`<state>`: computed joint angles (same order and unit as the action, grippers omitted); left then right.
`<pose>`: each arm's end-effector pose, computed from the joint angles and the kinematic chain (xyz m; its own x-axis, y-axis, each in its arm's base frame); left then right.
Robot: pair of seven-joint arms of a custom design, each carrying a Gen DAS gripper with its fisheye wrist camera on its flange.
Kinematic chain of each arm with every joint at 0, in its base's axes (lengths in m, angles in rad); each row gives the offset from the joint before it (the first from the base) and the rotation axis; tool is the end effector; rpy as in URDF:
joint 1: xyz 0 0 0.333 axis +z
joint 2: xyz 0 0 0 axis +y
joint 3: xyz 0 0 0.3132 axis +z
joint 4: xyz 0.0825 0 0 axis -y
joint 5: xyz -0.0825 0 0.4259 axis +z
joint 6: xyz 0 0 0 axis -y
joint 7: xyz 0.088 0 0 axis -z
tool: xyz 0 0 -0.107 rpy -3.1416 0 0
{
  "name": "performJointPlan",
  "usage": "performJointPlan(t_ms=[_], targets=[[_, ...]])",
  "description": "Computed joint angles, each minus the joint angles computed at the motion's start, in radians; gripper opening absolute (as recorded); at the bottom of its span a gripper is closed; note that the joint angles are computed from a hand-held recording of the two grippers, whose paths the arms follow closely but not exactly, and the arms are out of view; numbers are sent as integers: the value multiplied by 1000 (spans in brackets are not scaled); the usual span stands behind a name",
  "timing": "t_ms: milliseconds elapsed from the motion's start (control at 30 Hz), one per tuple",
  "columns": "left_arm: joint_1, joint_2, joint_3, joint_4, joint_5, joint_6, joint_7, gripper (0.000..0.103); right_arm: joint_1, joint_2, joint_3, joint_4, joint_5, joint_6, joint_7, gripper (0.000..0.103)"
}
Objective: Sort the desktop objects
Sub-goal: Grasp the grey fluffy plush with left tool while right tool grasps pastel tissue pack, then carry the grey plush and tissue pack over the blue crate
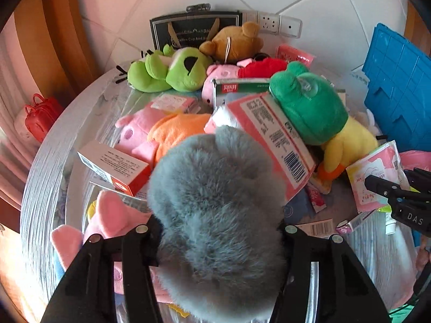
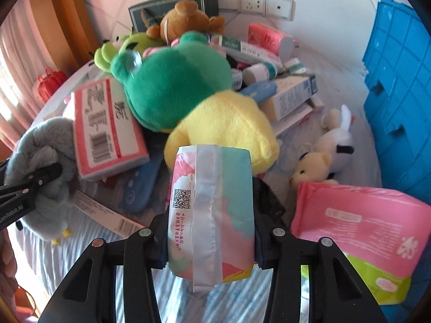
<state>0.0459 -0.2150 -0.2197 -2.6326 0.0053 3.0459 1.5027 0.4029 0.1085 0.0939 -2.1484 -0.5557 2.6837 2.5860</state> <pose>0.4847 -0.0841 0.3548 -0.1173 -0.9930 -0.0102 -0.8048 0.1011 -0.5849 0.5366 0.3092 0.3652 -0.0567 -0.9968 -0.0566 -0.8593 0.0775 -0.5055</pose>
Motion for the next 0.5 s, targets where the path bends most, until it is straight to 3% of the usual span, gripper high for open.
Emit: performJointPlan(t_ms=[167,300,400,500], targets=[[-50,-97,27,-53,-68,51,42,53,13,-84,4,-26,-146,-28,124,44],[-122,-147,86,-66,-143,78,119,53,3,-169,32,-52,-280,-57,240,44],[-147,-194,83,-83,-185,95,147,53,-18,-227,56,-71,-354,-73,296,44],[-141,-239,43,-98,-212,104,131,53,-39,-286,83,-95,-416,-95,351,45]])
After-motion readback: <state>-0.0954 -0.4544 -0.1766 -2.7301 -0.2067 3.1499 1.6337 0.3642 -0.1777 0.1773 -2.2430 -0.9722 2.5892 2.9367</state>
